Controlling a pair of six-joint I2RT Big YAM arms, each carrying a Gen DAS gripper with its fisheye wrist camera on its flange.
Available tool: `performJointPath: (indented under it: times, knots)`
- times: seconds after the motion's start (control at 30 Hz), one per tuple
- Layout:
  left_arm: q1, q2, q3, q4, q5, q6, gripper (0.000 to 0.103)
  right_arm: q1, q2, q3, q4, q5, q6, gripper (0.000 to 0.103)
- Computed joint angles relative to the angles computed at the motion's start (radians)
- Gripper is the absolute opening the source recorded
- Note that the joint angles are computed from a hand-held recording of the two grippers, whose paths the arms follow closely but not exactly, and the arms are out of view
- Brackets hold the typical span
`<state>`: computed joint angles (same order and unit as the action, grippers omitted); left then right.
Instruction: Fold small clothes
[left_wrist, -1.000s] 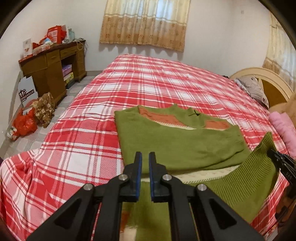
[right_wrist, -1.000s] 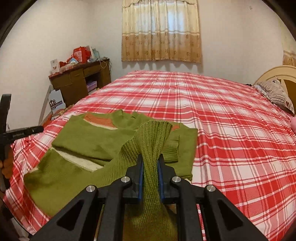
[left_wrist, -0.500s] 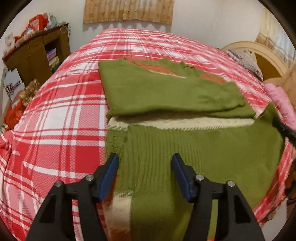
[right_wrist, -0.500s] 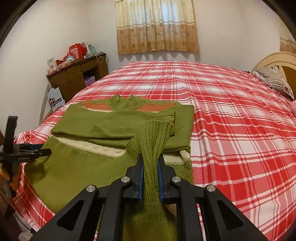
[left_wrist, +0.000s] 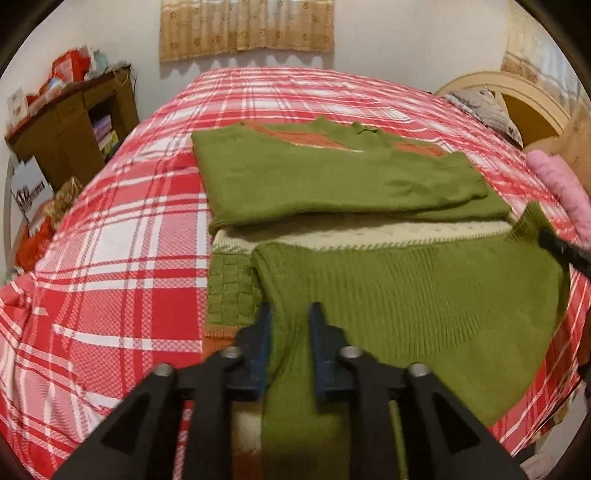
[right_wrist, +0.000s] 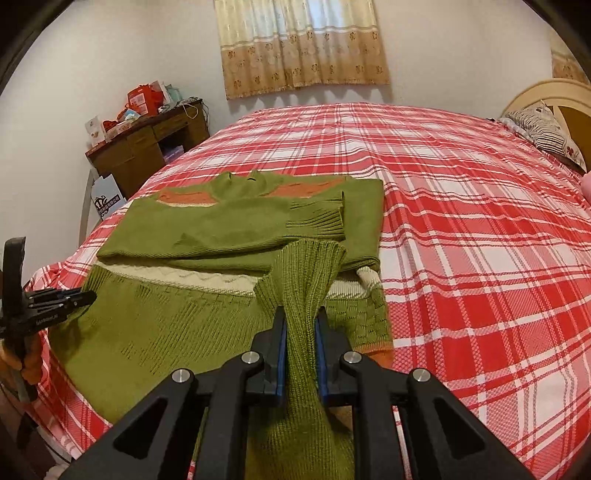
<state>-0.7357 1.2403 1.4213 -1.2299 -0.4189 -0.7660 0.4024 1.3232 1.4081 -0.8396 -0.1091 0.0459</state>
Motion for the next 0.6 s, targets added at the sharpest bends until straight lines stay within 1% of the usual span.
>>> performJointPath:
  times: [0.07,0.13,0.17,0.23,0.27,0.3,0.4,0.5,0.6]
  knots:
    - [0.022,-0.01,-0.012,0.036,0.043,-0.008,0.033,0.0,-0.001,-0.003,-0.002,0.001,0.004,0.013]
    - [0.026,-0.009,-0.015,0.051,0.049,-0.002,0.034,-0.005,0.003,-0.004,-0.003,-0.003,0.007,0.013]
    - [0.016,-0.002,-0.011,0.049,0.037,0.002,0.033,-0.006,0.006,-0.003,-0.006,-0.004,0.012,0.013]
    - [-0.002,0.012,0.0,0.034,0.003,0.021,0.029,-0.006,0.01,-0.005,-0.012,-0.005,0.022,0.013]
    - [-0.013,0.019,0.009,0.024,-0.01,0.029,0.014,-0.007,0.011,-0.004,-0.016,-0.006,0.026,0.013]
    - [-0.017,0.021,0.015,0.02,-0.005,0.027,0.01,-0.007,0.011,-0.004,-0.017,-0.004,0.028,0.013]
    - [-0.024,0.027,0.041,-0.008,-0.027,0.008,0.01,-0.005,0.003,0.003,-0.009,-0.005,0.029,0.013]
    - [-0.013,0.022,0.065,0.002,-0.033,-0.008,0.01,0.002,0.005,0.039,-0.001,-0.005,0.013,0.013]
    - [0.01,0.029,0.11,0.012,-0.045,0.001,0.01,0.014,0.026,0.094,0.009,0.016,-0.014,0.013]
